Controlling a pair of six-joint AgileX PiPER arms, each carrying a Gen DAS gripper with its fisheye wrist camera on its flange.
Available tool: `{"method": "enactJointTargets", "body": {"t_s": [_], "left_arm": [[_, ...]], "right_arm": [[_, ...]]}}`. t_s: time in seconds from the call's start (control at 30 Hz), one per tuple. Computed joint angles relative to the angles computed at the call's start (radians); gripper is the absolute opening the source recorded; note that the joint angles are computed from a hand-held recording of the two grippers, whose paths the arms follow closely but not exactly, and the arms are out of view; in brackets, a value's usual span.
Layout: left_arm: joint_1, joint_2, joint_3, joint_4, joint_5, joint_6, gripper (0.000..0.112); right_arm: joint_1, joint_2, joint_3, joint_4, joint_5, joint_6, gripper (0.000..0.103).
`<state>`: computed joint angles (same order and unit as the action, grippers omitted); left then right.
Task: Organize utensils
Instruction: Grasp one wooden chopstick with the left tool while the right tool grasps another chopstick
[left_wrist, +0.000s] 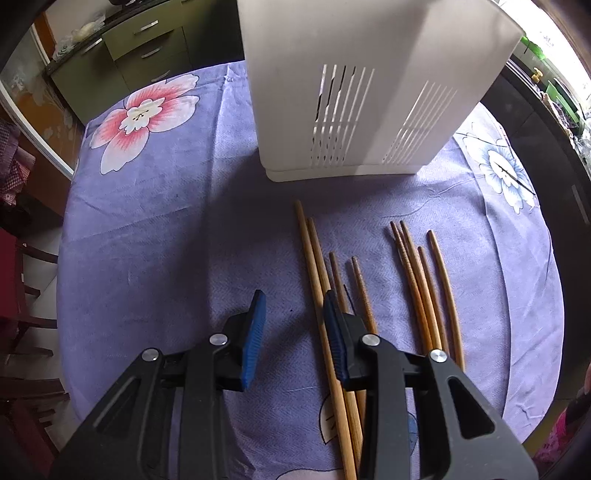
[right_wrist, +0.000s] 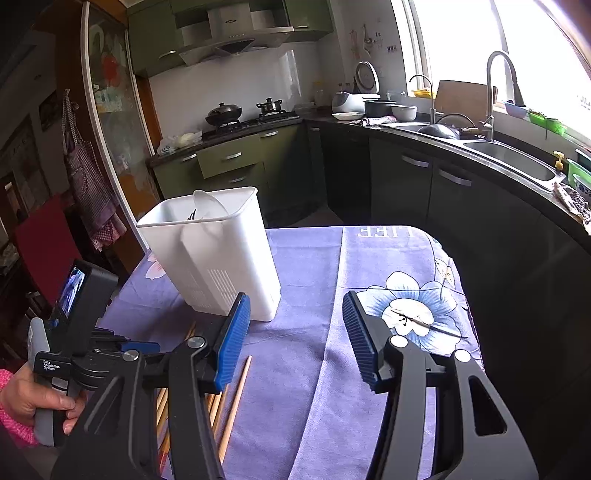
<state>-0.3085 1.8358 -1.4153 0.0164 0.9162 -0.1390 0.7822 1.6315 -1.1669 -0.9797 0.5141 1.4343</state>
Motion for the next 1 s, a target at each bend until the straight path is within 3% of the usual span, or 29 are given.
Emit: {"method": "enactJointTargets", "body": {"t_s": [0.27, 0.3, 0.4, 0.53, 0.6, 0.73, 1.0], "left_arm": [[-0.007, 0.026, -0.017, 0.026, 0.019, 0.0, 0.03], [-0.006, 0.025, -0.016, 0.024, 0.019, 0.006, 0.029], [0.006, 0.02, -0.011, 0.015, 0.025, 0.026, 0.01], [0.016, 0.01, 0.004, 0.037, 0.018, 0.046, 0.009], [0.02, 0.005, 0.013, 0.046, 0.014, 0.054, 0.008], [0.032, 0.0, 0.023, 0.063, 0.005, 0.059, 0.008], [0.067, -0.008, 0.035, 0.059, -0.004, 0.105, 0.008]], "right_arm": [[-0.002, 0.033, -0.037, 0.093, -0.005, -0.094, 0.053], [0.0, 0.046, -0.05, 0.134, -0.005, -0.14, 0.053], [0.003, 0.109, -0.107, 0.293, 0.011, -0.312, 0.053], [-0.026, 0.242, -0.243, 0.626, 0.088, -0.627, 0.049], [-0.033, 0.299, -0.295, 0.707, 0.123, -0.692, 0.045], [-0.019, 0.37, -0.364, 0.743, 0.174, -0.718, 0.035], [-0.012, 0.475, -0.497, 0.789, 0.265, -0.739, 0.032]]}}
